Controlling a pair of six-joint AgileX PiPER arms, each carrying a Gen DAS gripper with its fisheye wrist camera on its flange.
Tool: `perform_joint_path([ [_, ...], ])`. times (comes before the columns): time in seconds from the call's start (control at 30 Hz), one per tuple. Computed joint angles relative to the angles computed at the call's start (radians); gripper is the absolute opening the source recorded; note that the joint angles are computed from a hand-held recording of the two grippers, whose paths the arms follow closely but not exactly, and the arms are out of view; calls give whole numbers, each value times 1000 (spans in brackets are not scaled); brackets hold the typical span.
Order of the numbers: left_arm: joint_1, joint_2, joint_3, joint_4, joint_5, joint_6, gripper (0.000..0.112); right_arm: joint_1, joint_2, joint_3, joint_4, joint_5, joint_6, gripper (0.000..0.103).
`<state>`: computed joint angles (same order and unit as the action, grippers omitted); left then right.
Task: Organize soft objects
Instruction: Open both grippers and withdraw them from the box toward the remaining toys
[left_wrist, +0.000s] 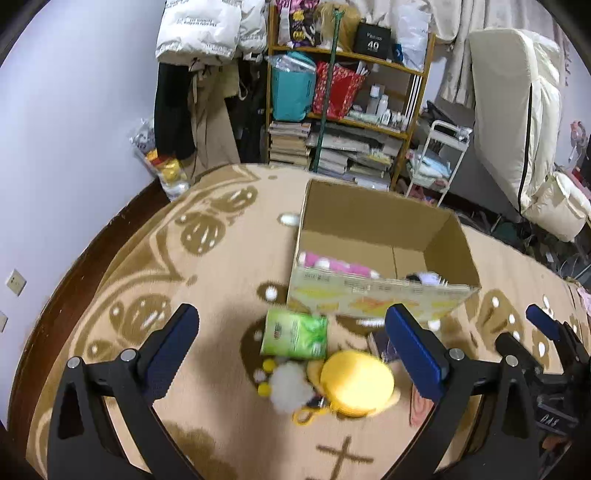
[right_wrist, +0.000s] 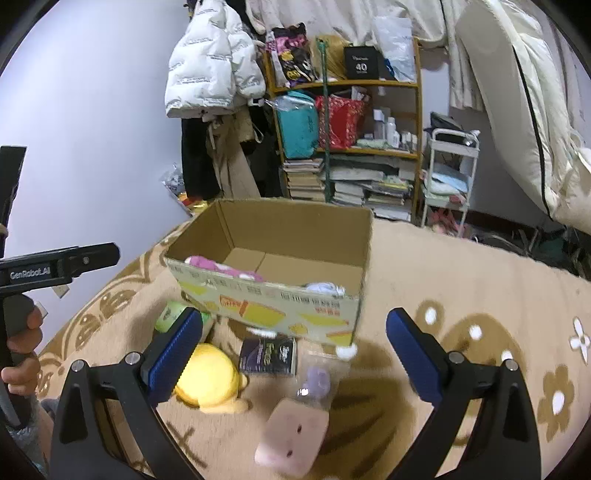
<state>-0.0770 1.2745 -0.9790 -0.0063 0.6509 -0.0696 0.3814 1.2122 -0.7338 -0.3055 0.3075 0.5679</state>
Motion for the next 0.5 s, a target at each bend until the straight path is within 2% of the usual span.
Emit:
perform_joint_path([
  [0.17, -37, -29, 30, 109, 66, -68, 100, -34, -46, 31, 191, 34, -133, 103],
  [0.33, -39, -56, 61, 122, 87, -60, 100, -33, -54, 36, 236, 71, -173, 103],
  [0.5, -16, -11, 68, 110, 97, -58, 100, -17, -26, 33, 219, 99, -148, 103],
])
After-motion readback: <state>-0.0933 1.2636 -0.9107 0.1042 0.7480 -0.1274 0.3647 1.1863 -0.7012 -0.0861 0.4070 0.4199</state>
